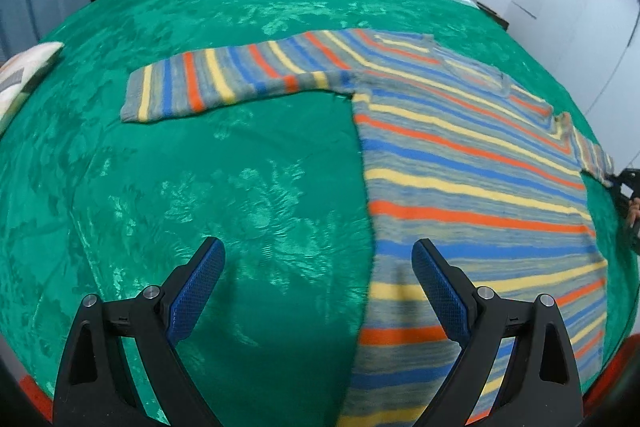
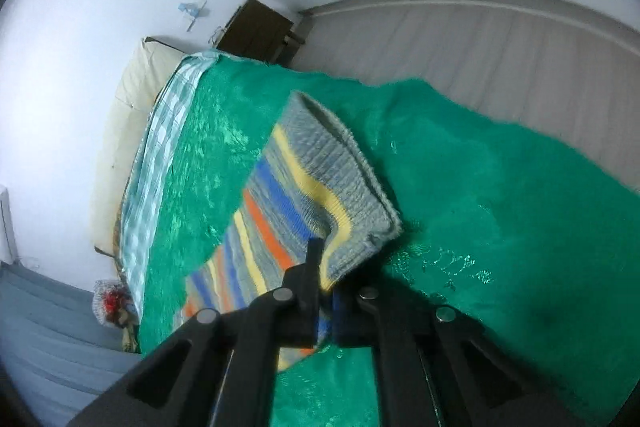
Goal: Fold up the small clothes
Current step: 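Grasp the striped sleeve cuff with the right gripper, then fold the held sleeve across the sweater body and open the right gripper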
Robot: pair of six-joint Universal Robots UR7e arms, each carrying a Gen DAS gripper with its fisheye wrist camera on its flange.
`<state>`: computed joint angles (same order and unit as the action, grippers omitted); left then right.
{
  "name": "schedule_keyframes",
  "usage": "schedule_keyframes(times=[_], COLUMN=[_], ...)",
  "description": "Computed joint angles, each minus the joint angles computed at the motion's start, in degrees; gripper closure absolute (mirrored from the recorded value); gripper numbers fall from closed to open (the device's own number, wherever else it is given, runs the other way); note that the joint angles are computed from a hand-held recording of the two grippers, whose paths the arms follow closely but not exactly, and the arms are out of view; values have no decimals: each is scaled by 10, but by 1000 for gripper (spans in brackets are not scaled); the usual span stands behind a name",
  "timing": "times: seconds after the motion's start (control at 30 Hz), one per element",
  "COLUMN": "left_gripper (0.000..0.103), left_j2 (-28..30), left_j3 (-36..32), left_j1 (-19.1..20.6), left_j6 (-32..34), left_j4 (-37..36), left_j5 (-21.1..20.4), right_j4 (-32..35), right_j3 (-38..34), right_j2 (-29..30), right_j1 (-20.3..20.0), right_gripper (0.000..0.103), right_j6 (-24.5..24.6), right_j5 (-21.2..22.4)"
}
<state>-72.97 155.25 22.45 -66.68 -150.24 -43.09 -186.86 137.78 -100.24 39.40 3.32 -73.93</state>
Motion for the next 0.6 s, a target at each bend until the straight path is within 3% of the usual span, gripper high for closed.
schedule_keyframes(times=[0.1,0.2,0.27,0.4,0.47,0.53,0.57,0.6], left_gripper=[8,8,8,8,8,8,8,8], left_j2=[-12,-19,-23,-38,-47,-55,-57,-57], left_j3=[19,32,41,51,57,61,62,63], left_j1=[-10,-11,-7,-10,-16,-22,-22,-21], left_j6=[-22,-31,-29,-30,-32,-35,-37,-38], left_j4=[-3,-11,-32,-37,-33,-26,-21,-20], left_j5=[16,21,16,14,16,17,18,18], right_j4=[-23,-45,-34,-2,1,-3,7,35], right_j3=[7,-2,-10,-39,-65,-79,-89,-105], right_j2=[-26,-25,-17,54,123,176,201,228], right_j1=[72,191,261,384,439,465,471,468], right_gripper=[99,99,99,99,99,97,94,79], right_j6=[-47,-117,-149,-166,-174,-182,-184,-181], right_j5=[-92,-195,-222,-252,-263,-262,-250,-221])
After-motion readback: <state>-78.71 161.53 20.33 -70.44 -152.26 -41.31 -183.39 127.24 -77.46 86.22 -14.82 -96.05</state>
